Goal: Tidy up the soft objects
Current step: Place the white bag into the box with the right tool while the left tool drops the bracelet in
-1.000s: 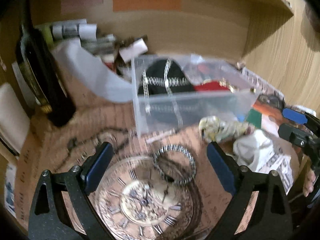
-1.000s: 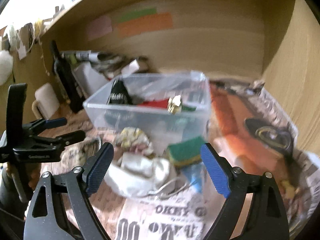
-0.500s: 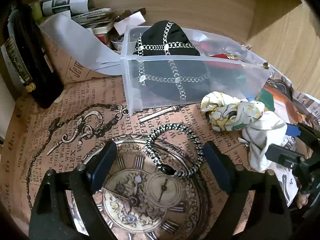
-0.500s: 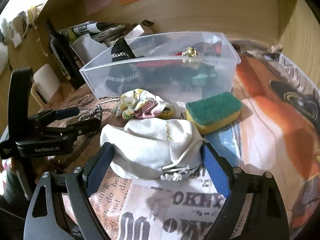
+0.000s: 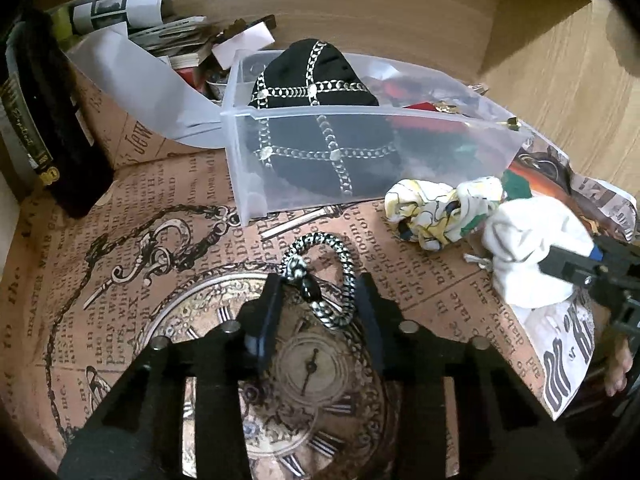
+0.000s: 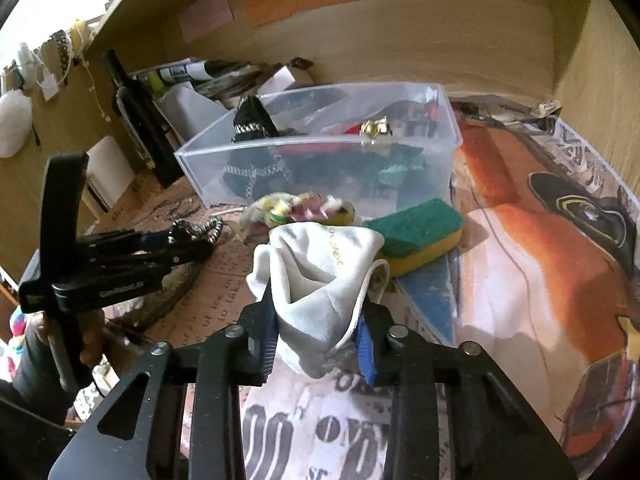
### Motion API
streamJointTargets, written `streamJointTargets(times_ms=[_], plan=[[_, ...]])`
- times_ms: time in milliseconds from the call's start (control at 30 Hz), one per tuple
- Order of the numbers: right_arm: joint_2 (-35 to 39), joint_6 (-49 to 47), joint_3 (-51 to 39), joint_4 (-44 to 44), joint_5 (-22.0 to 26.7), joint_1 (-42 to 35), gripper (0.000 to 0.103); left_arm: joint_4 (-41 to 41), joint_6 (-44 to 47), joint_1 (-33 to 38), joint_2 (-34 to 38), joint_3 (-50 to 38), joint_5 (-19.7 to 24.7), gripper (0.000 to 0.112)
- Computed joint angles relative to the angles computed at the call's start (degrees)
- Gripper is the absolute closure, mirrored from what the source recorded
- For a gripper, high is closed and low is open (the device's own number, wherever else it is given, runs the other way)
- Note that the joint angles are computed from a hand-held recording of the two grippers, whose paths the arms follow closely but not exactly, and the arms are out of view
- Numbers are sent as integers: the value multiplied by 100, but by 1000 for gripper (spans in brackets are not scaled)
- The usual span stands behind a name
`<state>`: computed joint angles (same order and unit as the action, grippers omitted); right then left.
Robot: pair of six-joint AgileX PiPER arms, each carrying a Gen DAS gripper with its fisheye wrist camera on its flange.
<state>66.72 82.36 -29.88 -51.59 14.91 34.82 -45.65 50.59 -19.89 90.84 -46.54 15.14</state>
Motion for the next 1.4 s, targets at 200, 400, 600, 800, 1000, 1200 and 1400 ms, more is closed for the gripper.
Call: streamJointTargets(times_ms=[200,400,600,800,1000,1200,1400], plan=[[-591,123,27,-152,562,283,74,38,-26,40,-315,97,96,86],[-947,276,-99,-468,937,378,74,-202,228,104,-639,123,155,86],[-982,316,-72,-618,798,209,74,1318,-1345,-115,-554,-71,-29,51],[-967,117,-23,-441,556,-27,74,2068,-2065,-181,162,-647,119,39],[-943,-29,-15,-304,373,-231,74,2605,-2594,-259,787,-1130,305,50],[-872,85,-55,-505,279,-320,74,1788,-1637,-108,607,-893,275,81],[-743,166,-91,-637,113,-401,74,850,-665,195,281,-510,336,104]])
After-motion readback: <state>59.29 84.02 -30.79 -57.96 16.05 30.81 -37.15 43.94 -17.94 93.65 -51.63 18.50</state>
